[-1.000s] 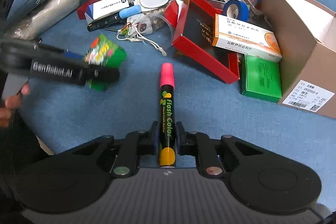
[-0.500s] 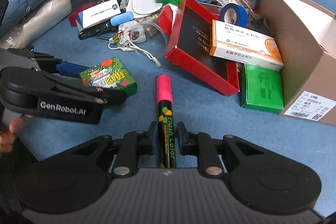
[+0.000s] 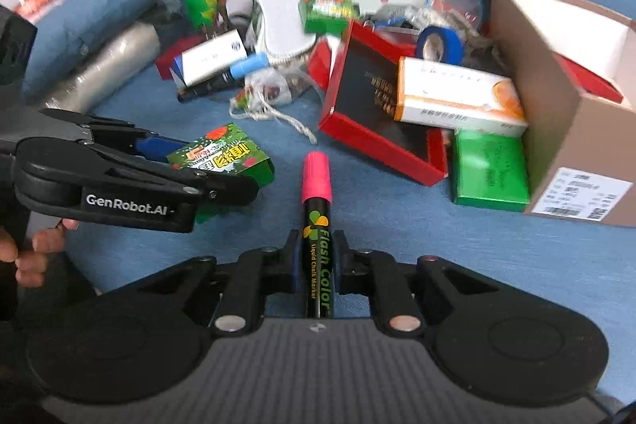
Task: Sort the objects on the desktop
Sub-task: 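Carry the green box and pink marker into the brown box and release both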
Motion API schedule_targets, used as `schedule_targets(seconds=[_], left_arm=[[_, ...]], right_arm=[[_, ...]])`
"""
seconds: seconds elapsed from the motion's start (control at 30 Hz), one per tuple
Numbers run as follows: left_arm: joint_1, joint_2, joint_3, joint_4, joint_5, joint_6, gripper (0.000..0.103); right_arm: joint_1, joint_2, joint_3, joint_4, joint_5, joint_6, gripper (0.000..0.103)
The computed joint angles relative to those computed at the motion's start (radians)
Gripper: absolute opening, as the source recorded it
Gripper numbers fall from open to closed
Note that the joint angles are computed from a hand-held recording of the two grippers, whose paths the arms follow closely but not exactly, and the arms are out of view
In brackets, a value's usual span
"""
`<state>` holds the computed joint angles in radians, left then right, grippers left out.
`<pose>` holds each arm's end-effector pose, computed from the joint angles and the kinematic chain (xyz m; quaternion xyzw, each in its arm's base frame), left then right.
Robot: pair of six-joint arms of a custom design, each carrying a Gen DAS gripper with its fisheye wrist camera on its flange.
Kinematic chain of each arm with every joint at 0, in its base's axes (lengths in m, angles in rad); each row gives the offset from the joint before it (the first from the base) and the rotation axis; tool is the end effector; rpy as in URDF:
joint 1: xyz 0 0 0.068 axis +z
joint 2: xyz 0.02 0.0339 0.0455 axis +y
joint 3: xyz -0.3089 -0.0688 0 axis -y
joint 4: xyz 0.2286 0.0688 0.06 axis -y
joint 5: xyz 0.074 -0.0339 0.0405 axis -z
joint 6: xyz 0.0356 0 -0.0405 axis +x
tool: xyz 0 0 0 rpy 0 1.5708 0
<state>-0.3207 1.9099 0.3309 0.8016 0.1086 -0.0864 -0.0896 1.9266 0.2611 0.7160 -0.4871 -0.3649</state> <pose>0.2444 -0.0853 0.0990 0.1285 0.9122 -0.1270 0.3677 0.2277 -0.0037 0.0841 -0.1998 0.9052 0.1569 0.3408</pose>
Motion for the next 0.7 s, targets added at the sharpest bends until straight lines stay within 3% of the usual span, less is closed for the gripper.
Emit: schedule_targets(seconds=[0.17,0.33,0.5,0.6,0.7], left_arm=[[-0.044,-0.148,0.014,-0.072,0.069,-0.022,0.066],[-0.096,-0.197,0.139,-0.178,0.078,-0.073,0.066],[-0.169,-0.173,0.319,-0.266,0.044,-0.119,0.066],[-0.216,-0.107,0.468,-0.319,0.011,-0.141,0.066],[-0.236,-0.008,0.638,-0.39,0.049,-0.187,0.067]], right_arm=[[-0.178,-0.171,0.017,-0.175,-0.174,-0.053,0.013],[-0.323,-0.267,0.11,-0.296,-0.258,-0.073,0.013],[-0.43,-0.281,0.245,-0.353,-0.259,-0.065,0.013],[-0.451,-0.247,0.329,-0.313,-0.204,-0.044,0.013],[-0.462,-0.161,0.427,-0.256,-0.147,0.0,0.013]])
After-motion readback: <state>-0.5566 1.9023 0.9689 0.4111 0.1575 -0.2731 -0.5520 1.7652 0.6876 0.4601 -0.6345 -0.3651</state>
